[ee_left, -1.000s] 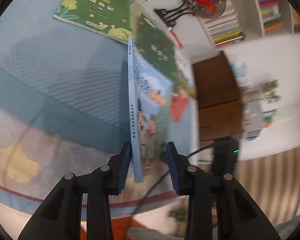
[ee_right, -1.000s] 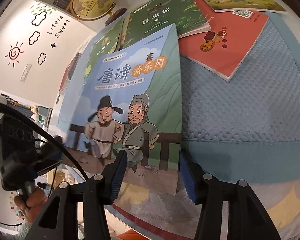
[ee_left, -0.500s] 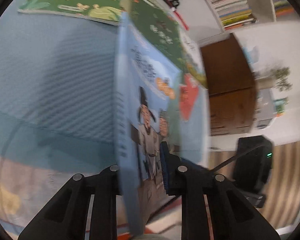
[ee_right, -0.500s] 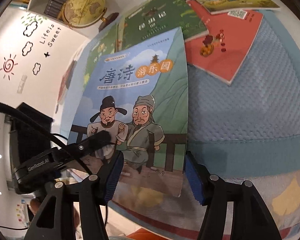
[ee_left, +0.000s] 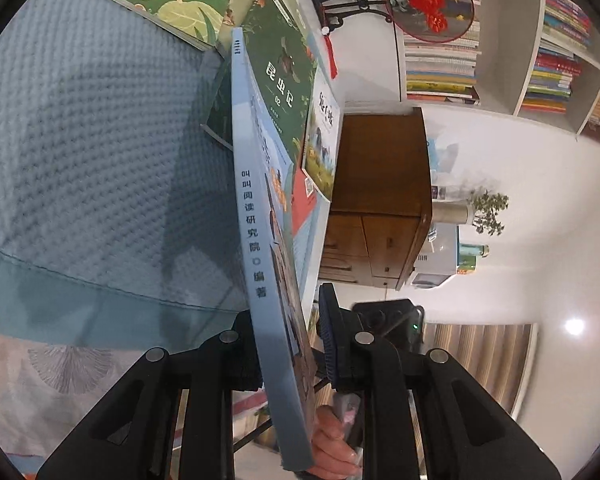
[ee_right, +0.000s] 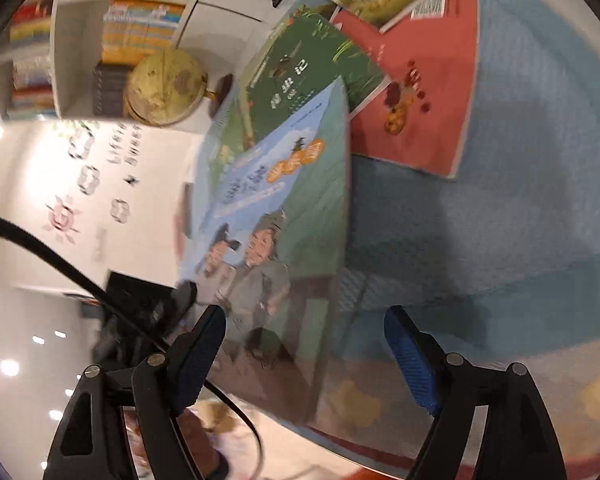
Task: Organize books
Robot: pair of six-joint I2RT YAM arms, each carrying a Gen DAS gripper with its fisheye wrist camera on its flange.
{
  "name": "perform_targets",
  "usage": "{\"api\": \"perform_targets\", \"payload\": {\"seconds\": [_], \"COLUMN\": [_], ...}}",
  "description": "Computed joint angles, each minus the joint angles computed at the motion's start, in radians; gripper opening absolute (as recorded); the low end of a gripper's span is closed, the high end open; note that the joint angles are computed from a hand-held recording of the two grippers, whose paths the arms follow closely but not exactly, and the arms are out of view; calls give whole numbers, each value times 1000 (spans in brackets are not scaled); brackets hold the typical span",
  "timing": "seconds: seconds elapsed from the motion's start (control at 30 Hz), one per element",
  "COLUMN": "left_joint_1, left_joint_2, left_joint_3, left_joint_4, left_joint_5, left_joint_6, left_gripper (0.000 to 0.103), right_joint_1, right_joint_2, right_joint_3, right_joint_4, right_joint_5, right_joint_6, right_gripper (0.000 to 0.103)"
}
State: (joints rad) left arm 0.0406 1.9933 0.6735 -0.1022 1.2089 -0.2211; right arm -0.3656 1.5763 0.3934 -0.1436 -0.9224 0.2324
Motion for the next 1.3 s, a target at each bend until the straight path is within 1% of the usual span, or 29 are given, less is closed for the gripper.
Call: {"api": "perform_targets", "payload": {"seconds": [0.03, 0.1, 0.13, 0.2, 0.3, 0.33, 0.37, 0.43, 0.47, 0.5, 0.53, 0.6, 0.7, 0.8, 0.83, 0.9, 1.0, 1.03, 1.07, 1.13, 1.2, 1.23, 1.3], "left_joint_1": [-5, -9, -7, -6, -57, -75, -118, -170, -198, -212, -213, -180, -149, -99, -86, -15, 132, 184, 242, 332, 433, 466, 535], "left_joint_2": [-3, -6, -18, -46, -143, -169, -228, -305, -354, -396, -433, -495, -566, -651, -668, -669, -606, -575, -527, -424, -280, -225, -72], "left_joint_3": [-5, -12, -14, -8, -35, -42, -56, -75, -89, -103, -117, -148, -155, -157, -149, -118, -47, -13, 34, 134, 296, 364, 569], "left_joint_4": [16, 42, 32, -14, -19, -17, -20, -28, -30, -31, -28, -17, -60, -114, -126, -161, -212, -235, -256, -294, -364, -399, -497], "left_joint_5": [-5, -26, -56, -135, -309, -348, -430, -540, -597, -629, -631, -596, -586, -582, -580, -557, -499, -483, -467, -442, -411, -399, -378], "left_joint_6": [-21, -47, -38, -9, -13, -14, -14, -6, -5, -6, -19, -46, -36, 0, 0, 33, 121, 159, 202, 271, 363, 396, 465], "left_gripper": [17, 17, 17, 17, 19, 19, 20, 20, 19, 19, 18, 18, 18, 19, 18, 18, 19, 19, 19, 19, 19, 19, 19], "right_joint_1": [17, 53, 92, 144, 228, 279, 344, 444, 493, 492, 498, 469, 452, 500, 521, 567, 659, 703, 720, 808, 880, 912, 975], "right_joint_2": [45, 88, 97, 67, -36, -83, -135, -190, -216, -220, -239, -263, -319, -348, -349, -337, -229, -163, -142, -10, 101, 171, 318], "right_joint_3": [-4, -3, 6, 7, 26, 41, 59, 86, 99, 103, 111, 118, 149, 200, 215, 248, 342, 395, 413, 525, 637, 712, 890], "right_joint_4": [74, 173, 201, 211, 136, 92, 43, -14, -43, -52, -77, -113, -178, -220, -219, -208, -165, -137, -131, -84, -66, -64, -79], "right_joint_5": [-34, -81, -71, -7, 113, 193, 295, 442, 503, 511, 512, 477, 451, 485, 497, 518, 544, 557, 563, 611, 652, 671, 714], "right_joint_6": [49, 118, 152, 166, 117, 95, 62, 10, -17, -41, -59, -100, -152, -168, -173, -166, -130, -115, -113, -82, -48, -35, -8], "right_gripper": [78, 49, 49, 36, 33, 33, 33, 33, 33, 33, 33, 33, 33, 34, 34, 34, 34, 34, 34, 34, 34, 34, 34]}}
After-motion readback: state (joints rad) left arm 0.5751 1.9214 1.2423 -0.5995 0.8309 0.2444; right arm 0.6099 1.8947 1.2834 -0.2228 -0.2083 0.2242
